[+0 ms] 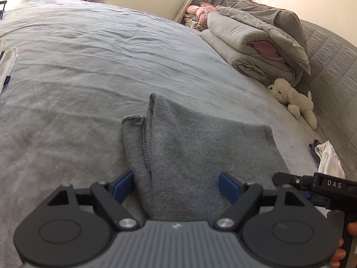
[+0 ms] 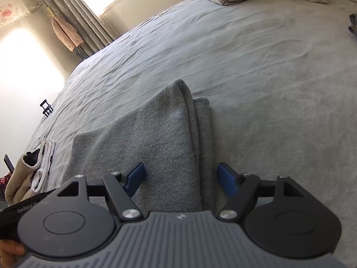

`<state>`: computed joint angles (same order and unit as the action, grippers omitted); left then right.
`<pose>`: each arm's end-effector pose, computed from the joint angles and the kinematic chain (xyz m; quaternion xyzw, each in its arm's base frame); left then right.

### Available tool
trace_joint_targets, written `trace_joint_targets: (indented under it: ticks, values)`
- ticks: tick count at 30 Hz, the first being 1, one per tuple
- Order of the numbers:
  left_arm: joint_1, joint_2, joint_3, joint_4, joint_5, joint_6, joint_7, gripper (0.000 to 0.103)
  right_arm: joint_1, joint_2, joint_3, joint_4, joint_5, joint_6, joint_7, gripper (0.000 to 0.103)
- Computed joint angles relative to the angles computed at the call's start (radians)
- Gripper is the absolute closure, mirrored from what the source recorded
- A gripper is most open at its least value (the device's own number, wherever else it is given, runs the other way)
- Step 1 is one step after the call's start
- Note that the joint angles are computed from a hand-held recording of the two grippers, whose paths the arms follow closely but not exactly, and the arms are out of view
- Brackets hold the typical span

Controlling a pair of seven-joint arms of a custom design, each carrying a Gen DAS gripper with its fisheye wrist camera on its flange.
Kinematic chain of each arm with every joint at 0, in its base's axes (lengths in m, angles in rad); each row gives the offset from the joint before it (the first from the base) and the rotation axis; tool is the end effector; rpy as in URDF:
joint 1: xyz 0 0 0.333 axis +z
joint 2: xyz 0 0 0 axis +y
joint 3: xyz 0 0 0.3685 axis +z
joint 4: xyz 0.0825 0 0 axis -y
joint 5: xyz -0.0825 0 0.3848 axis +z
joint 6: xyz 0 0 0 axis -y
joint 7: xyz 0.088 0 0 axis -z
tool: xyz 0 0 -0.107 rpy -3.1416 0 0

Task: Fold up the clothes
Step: 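Grasp the folded sweater edge with both grippers and lift it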

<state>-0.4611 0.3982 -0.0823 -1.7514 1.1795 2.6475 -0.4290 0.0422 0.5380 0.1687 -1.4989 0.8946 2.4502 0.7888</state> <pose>0.5952 -0.3793 0.4350 -0.7881 0.4492 -0.3564 0.2237 0.7519 0.1327 0.4498 -0.7457 0.5205 0.0212 0.4153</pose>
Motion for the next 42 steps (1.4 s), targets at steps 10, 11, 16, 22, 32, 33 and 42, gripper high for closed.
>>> trace_joint_targets:
  ticks: [10, 11, 16, 22, 32, 33, 42]
  values:
    - [-0.026, 0.035, -0.004, 0.066, -0.041, -0.095, 0.12, 0.046, 0.014, -0.012, 0.015, -0.032, 0.02, 0.06, -0.044, 0.052]
    - [-0.028, 0.037, -0.005, 0.072, -0.045, -0.103, 0.133, 0.052, 0.015, -0.014, 0.017, -0.035, 0.024, 0.064, -0.051, 0.058]
    - [-0.051, 0.053, -0.011, 0.116, -0.075, -0.191, 0.233, 0.063, 0.038, -0.043, 0.023, -0.084, 0.027, 0.153, -0.127, 0.066]
    - [-0.067, 0.067, -0.015, 0.157, -0.113, -0.266, 0.313, 0.069, 0.058, -0.063, 0.04, -0.123, 0.032, 0.263, -0.218, 0.075]
    - [-0.085, 0.078, -0.012, 0.188, -0.133, -0.32, 0.342, 0.076, 0.059, -0.079, 0.113, -0.185, 0.087, 0.471, -0.466, 0.077]
    - [-0.089, 0.078, -0.011, 0.191, -0.133, -0.327, 0.339, 0.078, 0.053, -0.08, 0.129, -0.192, 0.102, 0.496, -0.503, 0.078]
    - [-0.117, 0.077, -0.01, 0.217, -0.103, -0.392, 0.336, 0.081, -0.057, -0.063, 0.326, -0.189, 0.366, 0.666, -0.959, 0.08]
